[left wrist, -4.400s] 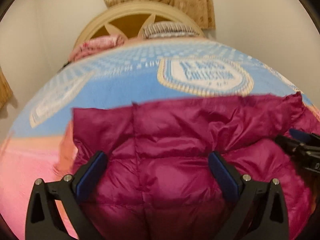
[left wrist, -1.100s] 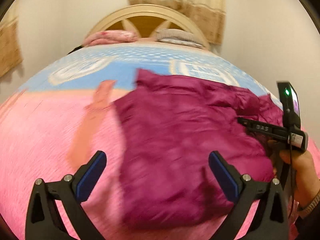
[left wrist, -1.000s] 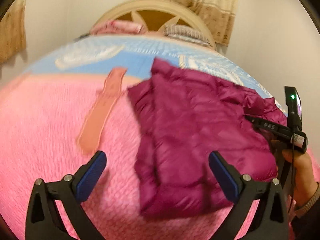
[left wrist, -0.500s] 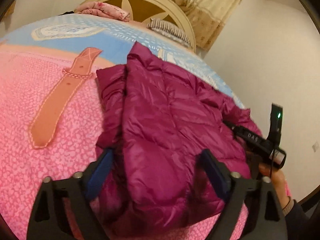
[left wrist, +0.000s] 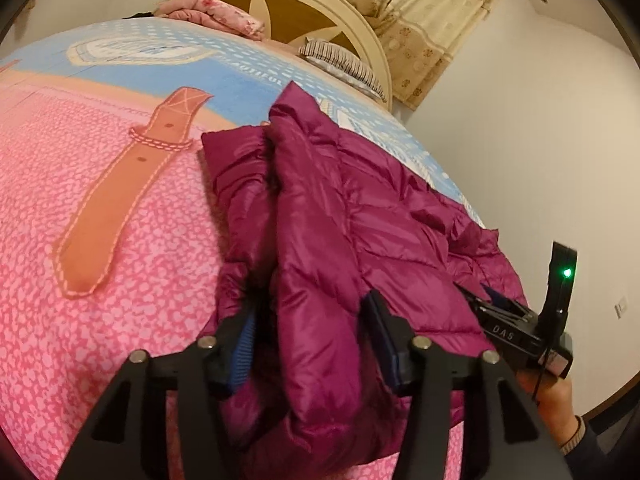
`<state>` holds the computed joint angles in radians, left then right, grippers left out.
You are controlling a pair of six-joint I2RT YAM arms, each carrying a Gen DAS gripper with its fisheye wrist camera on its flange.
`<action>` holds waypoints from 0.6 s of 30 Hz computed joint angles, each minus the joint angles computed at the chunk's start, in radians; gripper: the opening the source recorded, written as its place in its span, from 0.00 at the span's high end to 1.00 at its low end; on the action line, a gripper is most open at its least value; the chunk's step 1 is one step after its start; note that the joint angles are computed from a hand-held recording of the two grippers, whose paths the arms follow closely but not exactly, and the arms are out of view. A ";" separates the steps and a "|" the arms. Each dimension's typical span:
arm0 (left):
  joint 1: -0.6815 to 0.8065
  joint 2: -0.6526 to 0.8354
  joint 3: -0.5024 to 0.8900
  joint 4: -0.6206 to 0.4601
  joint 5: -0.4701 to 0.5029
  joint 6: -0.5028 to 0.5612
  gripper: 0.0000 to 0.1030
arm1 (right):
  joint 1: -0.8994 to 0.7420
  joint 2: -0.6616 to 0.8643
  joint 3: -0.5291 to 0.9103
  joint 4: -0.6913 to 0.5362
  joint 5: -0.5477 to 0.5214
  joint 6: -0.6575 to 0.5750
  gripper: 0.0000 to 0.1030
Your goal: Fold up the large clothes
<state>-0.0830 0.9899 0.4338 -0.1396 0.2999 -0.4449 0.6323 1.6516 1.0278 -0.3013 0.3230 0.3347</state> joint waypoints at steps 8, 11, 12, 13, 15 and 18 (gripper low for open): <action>0.007 -0.073 -0.003 0.000 0.112 0.031 0.88 | -0.028 0.018 0.011 -0.003 -0.042 0.004 0.10; 0.031 -0.116 0.013 -0.027 0.149 0.021 0.88 | -0.045 -0.004 -0.004 0.007 -0.079 0.005 0.10; 0.033 -0.134 0.023 -0.045 0.151 0.027 0.88 | -0.050 -0.017 0.000 -0.013 -0.092 -0.003 0.10; 0.036 -0.146 0.031 -0.056 0.158 0.032 0.88 | -0.049 -0.041 0.004 -0.044 -0.092 0.007 0.10; 0.041 -0.164 0.041 -0.068 0.173 0.031 0.89 | -0.036 -0.105 -0.011 -0.081 -0.088 0.046 0.10; 0.006 -0.196 0.053 -0.063 0.183 0.011 0.89 | 0.041 -0.089 0.012 -0.167 -0.015 0.039 0.10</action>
